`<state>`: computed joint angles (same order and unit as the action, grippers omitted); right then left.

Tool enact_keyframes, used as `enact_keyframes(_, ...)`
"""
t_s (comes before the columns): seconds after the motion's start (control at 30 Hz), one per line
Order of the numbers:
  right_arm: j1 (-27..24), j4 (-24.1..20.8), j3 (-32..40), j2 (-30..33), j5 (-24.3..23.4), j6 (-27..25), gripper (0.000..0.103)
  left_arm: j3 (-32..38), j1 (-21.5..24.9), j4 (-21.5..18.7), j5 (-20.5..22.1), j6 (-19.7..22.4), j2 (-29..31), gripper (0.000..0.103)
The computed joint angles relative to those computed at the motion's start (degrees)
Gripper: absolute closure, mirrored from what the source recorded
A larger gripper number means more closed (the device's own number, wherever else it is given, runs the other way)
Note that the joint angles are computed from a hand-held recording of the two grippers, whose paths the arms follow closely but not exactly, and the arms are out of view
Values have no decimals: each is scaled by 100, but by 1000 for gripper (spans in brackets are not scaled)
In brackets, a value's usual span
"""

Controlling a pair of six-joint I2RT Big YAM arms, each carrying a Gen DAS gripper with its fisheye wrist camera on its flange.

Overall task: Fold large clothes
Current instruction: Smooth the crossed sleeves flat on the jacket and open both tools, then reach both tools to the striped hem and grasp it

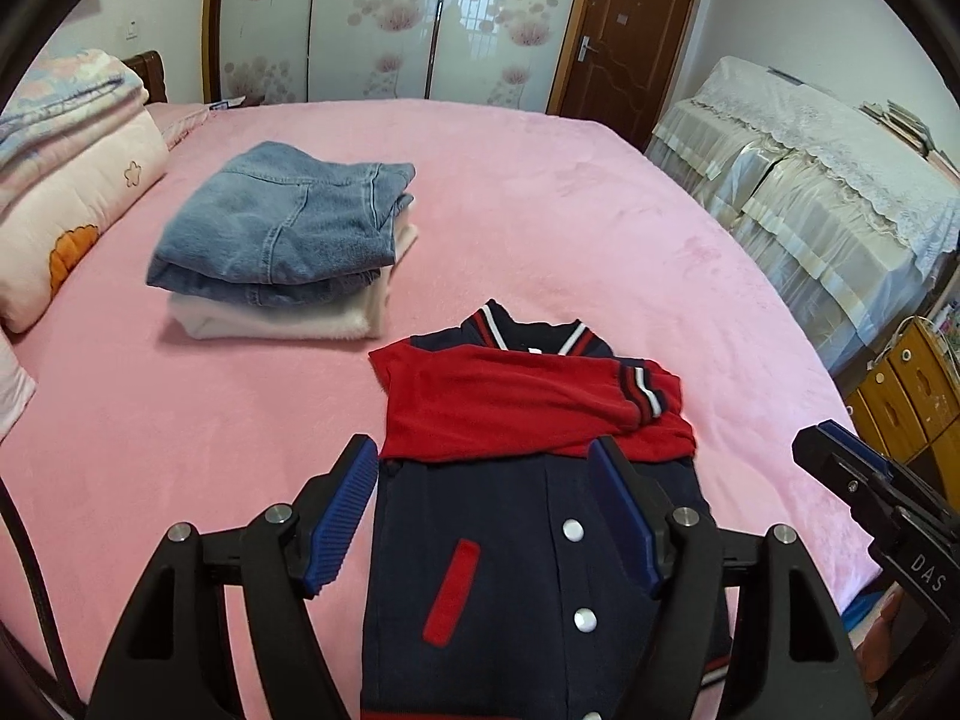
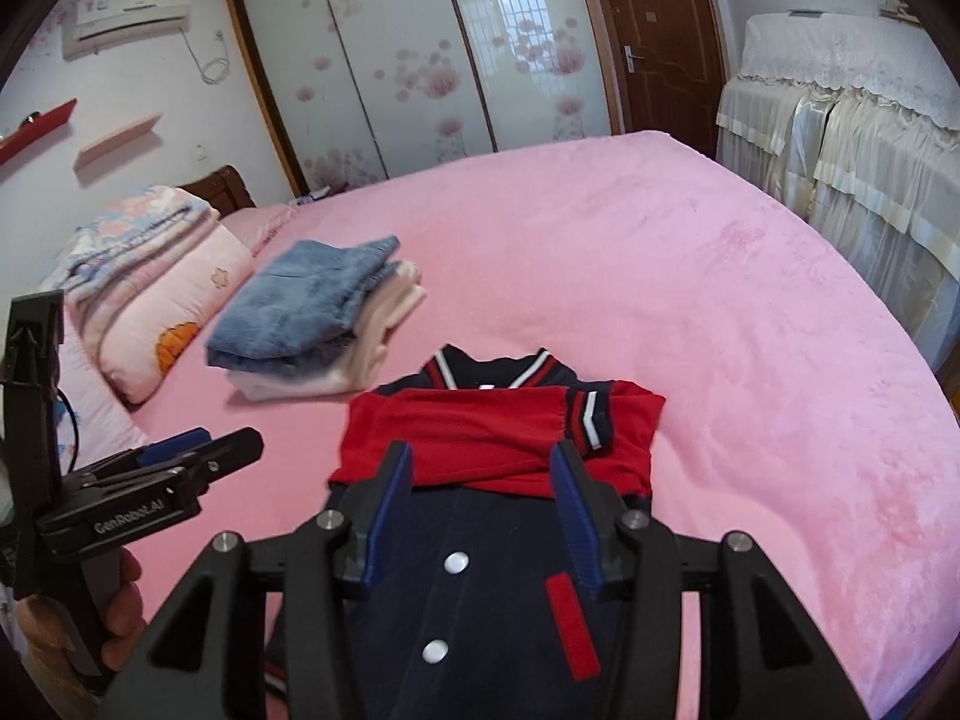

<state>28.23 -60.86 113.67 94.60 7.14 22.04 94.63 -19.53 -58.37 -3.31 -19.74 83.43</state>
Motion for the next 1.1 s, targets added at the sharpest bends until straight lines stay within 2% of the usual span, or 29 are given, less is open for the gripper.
enact_keyframes(0.27, 217, 206, -681, -763, 77, 84, 55, -498, -261, -217, -305, -95, -736, 32)
enact_keyframes(0.47, 425, 189, -1180, -1195, 435, 10, 55, -1003, -386, -296, -471, -176, -1186, 32)
enact_keyframes(0.6, 459, 218, -1591, -1450, 391, 144, 55, -1378, -402, -295, -526, -211, -1428, 32)
enact_keyframes(0.83, 425, 157, -2310, -1732, 405, 236, 55, -2138, -135, -86, -304, -220, -1666, 32)
enact_keyframes(0.97, 331, 65, -2763, -1820, 406, 289, 55, -2629, 160, 114, 113, -231, -1692, 32)
enact_keyframes(1.1, 185, 78, -3240, -1927, 157, 456, 55, -3050, 396, 327, 620, -285, -1664, 32)
